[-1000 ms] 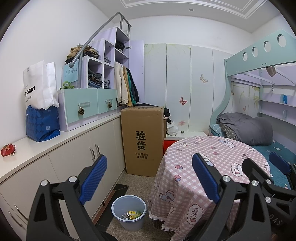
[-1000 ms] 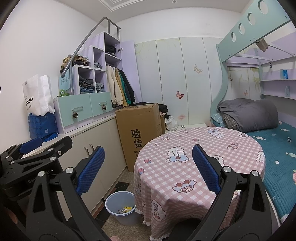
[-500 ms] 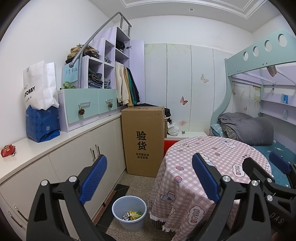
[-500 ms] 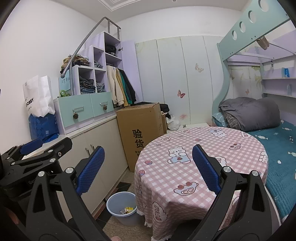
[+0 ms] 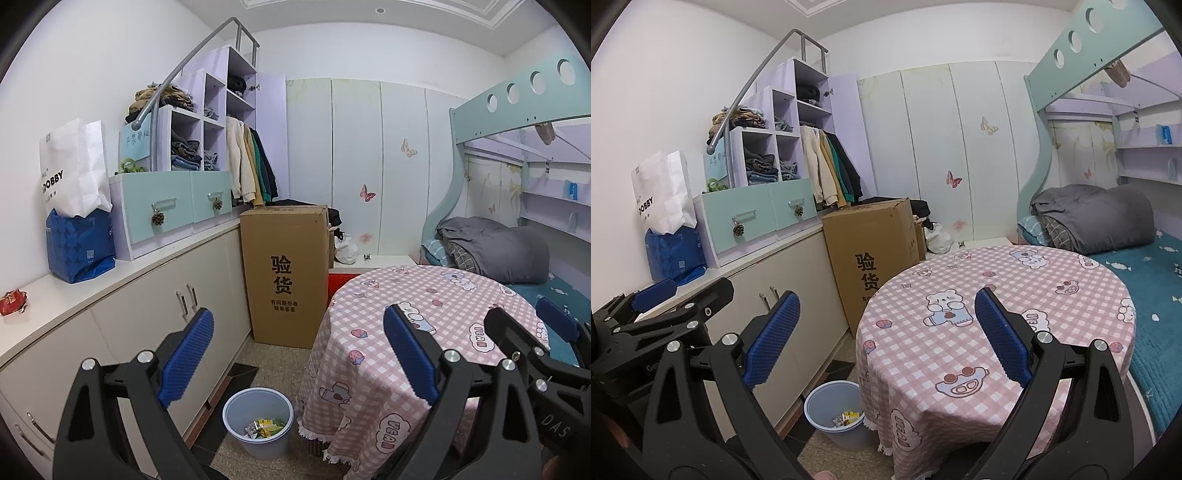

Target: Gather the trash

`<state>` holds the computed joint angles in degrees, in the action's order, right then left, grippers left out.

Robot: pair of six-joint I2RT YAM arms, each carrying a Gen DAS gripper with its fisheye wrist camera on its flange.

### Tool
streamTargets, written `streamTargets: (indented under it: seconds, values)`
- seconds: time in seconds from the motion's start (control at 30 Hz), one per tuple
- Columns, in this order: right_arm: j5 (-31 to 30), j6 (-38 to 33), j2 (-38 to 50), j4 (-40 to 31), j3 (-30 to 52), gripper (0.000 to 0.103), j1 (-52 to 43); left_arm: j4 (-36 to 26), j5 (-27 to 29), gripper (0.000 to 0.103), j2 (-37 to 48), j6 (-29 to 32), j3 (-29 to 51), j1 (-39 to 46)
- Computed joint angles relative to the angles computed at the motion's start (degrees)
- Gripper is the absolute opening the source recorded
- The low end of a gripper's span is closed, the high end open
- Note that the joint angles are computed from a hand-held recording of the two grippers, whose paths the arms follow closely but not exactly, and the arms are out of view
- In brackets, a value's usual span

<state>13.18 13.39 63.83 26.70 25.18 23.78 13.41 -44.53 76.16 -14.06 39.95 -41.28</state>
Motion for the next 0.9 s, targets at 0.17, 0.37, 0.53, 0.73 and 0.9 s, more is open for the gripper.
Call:
streamTargets:
  seconds: [0.17,0.37,0.53,0.73,0.9]
  values:
    - [-3.1,0.4,3.6,1.7,1.1,0.094,-2.5,0.5,1.3,0.091,2.3,0.4,1.6,1.5]
    - [-6.0,0.5,8.8,3.2,3.4,0.094,-4.6,0.6,2.9,0.091,5.7,0.3,3.9,3.4]
    - [-7.8,0.5,12.1,3.5,5.4,0.094,-6.2,0.6,4.1,0.091,8.6,0.3,6.1,4.7]
    - [-9.1,0.0,15.2,3.7,7.7,0.094,-7.3,0.1,5.0,0.091,11.1,0.0,8.5,6.1]
    - [-10.5,-0.2,17.3,3.7,9.3,0.094,-8.5,-0.2,5.3,0.091,12.7,0.1,10.1,6.9]
